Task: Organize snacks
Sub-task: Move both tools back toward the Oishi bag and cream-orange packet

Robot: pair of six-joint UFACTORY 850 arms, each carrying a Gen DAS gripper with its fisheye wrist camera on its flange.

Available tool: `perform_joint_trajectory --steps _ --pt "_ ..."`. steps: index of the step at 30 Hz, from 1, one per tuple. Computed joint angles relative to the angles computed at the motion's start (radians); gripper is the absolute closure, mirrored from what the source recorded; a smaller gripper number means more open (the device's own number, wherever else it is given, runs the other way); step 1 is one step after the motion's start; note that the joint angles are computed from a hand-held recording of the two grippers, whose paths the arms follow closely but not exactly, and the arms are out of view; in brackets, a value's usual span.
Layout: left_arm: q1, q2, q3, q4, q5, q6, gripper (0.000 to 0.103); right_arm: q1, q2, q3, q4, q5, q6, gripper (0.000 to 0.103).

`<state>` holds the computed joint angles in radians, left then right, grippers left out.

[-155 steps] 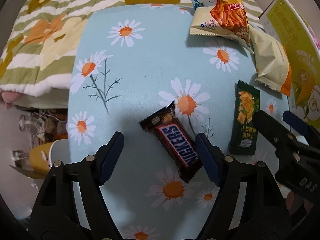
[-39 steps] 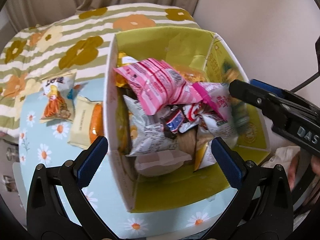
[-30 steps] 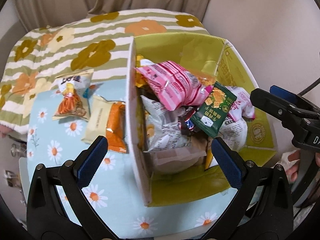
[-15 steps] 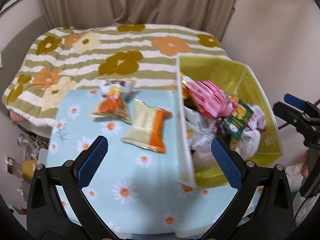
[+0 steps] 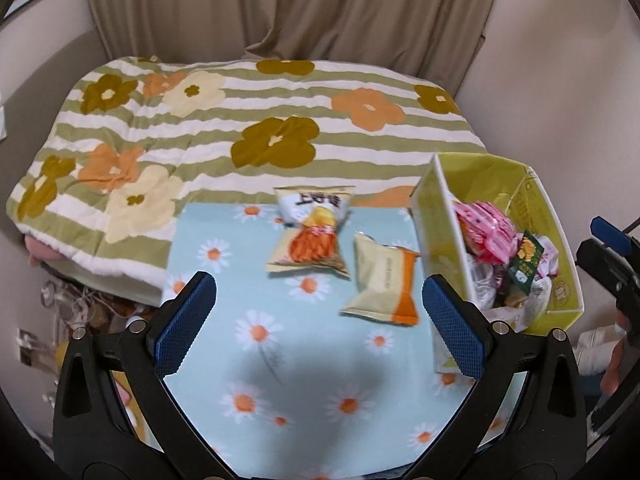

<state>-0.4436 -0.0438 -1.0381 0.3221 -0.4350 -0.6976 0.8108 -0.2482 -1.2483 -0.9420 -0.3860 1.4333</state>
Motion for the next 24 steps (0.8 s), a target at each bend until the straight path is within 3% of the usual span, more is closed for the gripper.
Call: perform_joint_trajectory --steps 7,12,17,24 --pt "0.14 -0.041 -0.038 -0.356 0.027 0.503 0.0 0.086 -0.132 -0.143 -0.076 -0.14 0.178 0.0" --pt "0.219 -0.126 -0.105 -0.642 -0.02 0.887 0.0 0.122 -0.247 -0.261 -0.038 -0.248 0.236 0.0" --pt "0.242 -0.238 -0.194 -0.741 -0.099 1.054 0.001 0.137 -0.347 -0.356 0.062 -0.322 0.205 0.0" --pt "0.227 -0.422 -0.331 -0.752 -0.185 1.092 0.001 0.146 -0.493 -0.459 0.119 -0.409 0.2 0.0"
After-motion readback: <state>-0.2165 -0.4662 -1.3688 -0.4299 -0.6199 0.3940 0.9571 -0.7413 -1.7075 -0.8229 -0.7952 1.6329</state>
